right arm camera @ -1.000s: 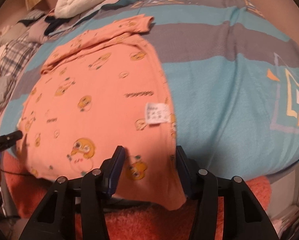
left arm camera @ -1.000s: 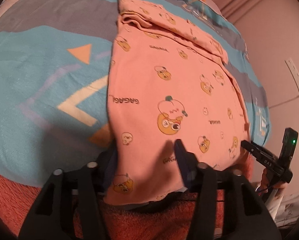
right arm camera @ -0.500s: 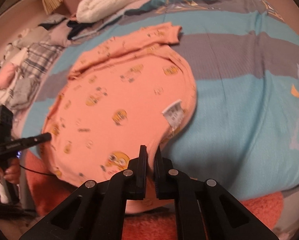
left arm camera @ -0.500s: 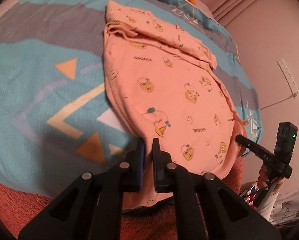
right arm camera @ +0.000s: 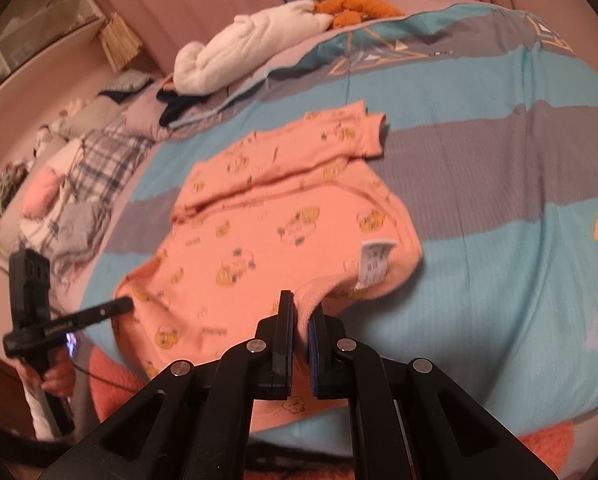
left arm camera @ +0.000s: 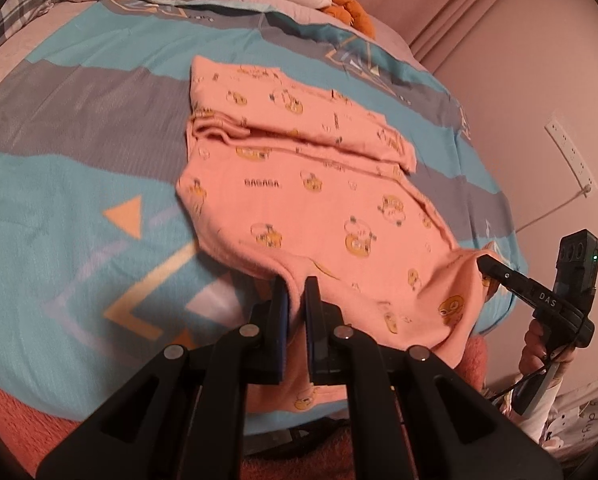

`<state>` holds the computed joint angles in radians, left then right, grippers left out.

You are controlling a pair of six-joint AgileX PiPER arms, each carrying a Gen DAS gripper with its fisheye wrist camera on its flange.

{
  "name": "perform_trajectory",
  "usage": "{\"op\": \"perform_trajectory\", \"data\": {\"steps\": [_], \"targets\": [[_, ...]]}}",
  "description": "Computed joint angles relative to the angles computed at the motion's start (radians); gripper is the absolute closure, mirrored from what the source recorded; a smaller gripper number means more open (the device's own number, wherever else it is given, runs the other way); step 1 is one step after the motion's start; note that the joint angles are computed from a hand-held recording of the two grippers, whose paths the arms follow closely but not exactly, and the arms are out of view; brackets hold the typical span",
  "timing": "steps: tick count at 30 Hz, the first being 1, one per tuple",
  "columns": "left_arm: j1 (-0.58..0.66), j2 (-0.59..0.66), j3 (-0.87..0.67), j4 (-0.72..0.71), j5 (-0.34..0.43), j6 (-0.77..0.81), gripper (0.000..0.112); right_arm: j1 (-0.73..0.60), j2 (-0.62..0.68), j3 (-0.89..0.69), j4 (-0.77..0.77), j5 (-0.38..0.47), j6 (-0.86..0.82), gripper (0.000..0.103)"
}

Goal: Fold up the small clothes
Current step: 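Fold the foot end up over the body with the left tool, then open the left tool to release the folded edge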

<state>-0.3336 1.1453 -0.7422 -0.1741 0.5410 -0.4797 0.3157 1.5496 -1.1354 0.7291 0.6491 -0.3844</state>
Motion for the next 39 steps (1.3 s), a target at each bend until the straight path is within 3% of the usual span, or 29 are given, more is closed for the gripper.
{"op": "perform_trajectory", "data": {"steps": [5,10,12,16,19,26,28,30,33,35,39], "targets": [[0.057,0.053,-0.056,0.003,-0.009,0.011,0.105,-0.004,0.068,-0.077,-0.039,-0.051,0.07,0.096],[0.094,0.15,-0.124,0.062,-0.03,-0.033,0.105,0.03,0.139,-0.162,-0.257,-0.116,0.284,0.096],[0.109,0.206,-0.152,0.062,-0.035,-0.041,0.105,0.028,0.18,-0.199,-0.268,-0.11,0.302,0.096],[0.114,0.301,-0.2,0.121,-0.028,-0.097,0.103,0.059,0.267,-0.274,-0.447,-0.099,0.467,0.096],[0.102,0.373,-0.237,0.203,-0.008,-0.171,0.101,0.061,0.312,-0.304,-0.471,-0.08,0.5,0.096],[0.082,0.411,-0.249,0.281,-0.007,-0.239,0.102,0.07,0.32,-0.3,-0.518,-0.081,0.528,0.096],[0.082,0.404,-0.253,0.268,0.002,-0.227,0.096,0.074,0.316,-0.303,-0.539,-0.076,0.547,0.096],[0.085,0.389,-0.252,0.232,0.003,-0.194,0.078,0.086,0.299,-0.298,-0.6,-0.071,0.598,0.096],[0.052,0.333,-0.235,0.283,0.016,-0.254,0.06,0.099,0.273,-0.286,-0.658,-0.074,0.647,0.096],[0.023,0.294,-0.218,0.327,0.016,-0.307,0.056,0.099,0.244,-0.266,-0.671,-0.081,0.654,0.091],[-0.036,0.224,-0.16,0.398,0.029,-0.402,0.046,0.097,0.175,-0.196,-0.63,-0.118,0.598,0.053]]}}
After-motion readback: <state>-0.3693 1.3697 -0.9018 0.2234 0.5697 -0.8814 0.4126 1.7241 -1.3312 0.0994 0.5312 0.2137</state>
